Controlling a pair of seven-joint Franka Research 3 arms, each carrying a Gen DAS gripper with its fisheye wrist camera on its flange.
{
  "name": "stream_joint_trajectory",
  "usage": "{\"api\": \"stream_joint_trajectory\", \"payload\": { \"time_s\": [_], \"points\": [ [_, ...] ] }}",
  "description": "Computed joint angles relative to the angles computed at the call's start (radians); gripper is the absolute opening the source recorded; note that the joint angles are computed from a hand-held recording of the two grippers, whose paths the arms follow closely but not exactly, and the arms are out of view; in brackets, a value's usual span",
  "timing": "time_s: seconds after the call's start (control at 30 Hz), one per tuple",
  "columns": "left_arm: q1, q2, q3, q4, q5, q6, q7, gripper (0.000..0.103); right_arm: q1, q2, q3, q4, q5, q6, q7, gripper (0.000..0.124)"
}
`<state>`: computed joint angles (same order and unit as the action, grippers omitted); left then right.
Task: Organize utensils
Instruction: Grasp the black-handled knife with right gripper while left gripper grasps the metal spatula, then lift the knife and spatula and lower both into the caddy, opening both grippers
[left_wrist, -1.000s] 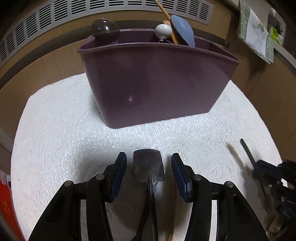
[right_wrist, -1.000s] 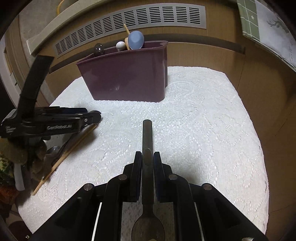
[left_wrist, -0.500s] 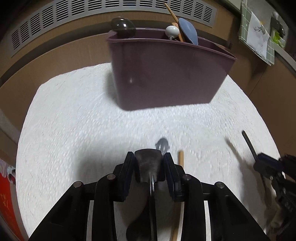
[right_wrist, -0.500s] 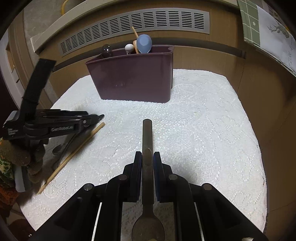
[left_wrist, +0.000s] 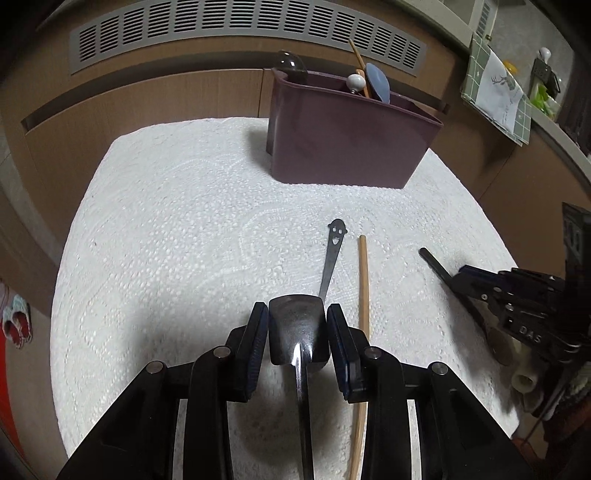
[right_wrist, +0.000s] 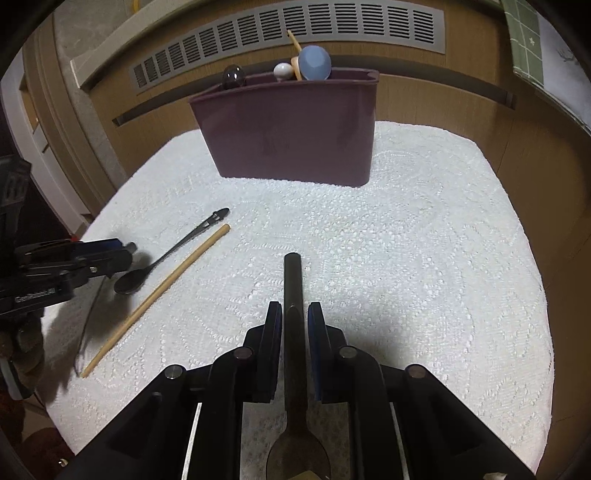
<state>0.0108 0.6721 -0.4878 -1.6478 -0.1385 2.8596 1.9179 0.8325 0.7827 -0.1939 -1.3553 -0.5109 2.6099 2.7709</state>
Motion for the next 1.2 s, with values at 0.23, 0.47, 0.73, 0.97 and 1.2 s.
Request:
{"api": "stream_joint_trajectory", "payload": {
  "time_s": [0.23,0.47,0.73,0.97,1.2],
  "points": [
    [0.018,-0.007,-0.009,-0.013,-0.006,-0.009,0.022,0.034,-0.04,0.141,0.048,0.245,0.072,-0.15,-0.186,0.022],
    [-0.059,-0.033,0.086,-0.025,0.064,-0.027,-0.043,0.036,-0.03,0.155,0.028,0.262,0.089,-0.118,-0.215,0.011],
    [-0.068,-0.047,0.097,-0.037,0.096,-0.04,-0.069,0.039,0.033,0.033,-0.048,0.059,-0.005,-0.002,-0.065,0.011],
    [-0.072,-0.051,0.1,-0.05,0.104,-0.057,-0.064,0.04,0.052,-0.027,-0.065,-0.025,-0.096,0.028,0.044,0.011],
    [-0.076,-0.028,0.102,0.001,0.097,-0.108,-0.065,0.04,0.034,-0.023,-0.041,-0.011,-0.123,0.024,0.058,0.011]
  ]
}}
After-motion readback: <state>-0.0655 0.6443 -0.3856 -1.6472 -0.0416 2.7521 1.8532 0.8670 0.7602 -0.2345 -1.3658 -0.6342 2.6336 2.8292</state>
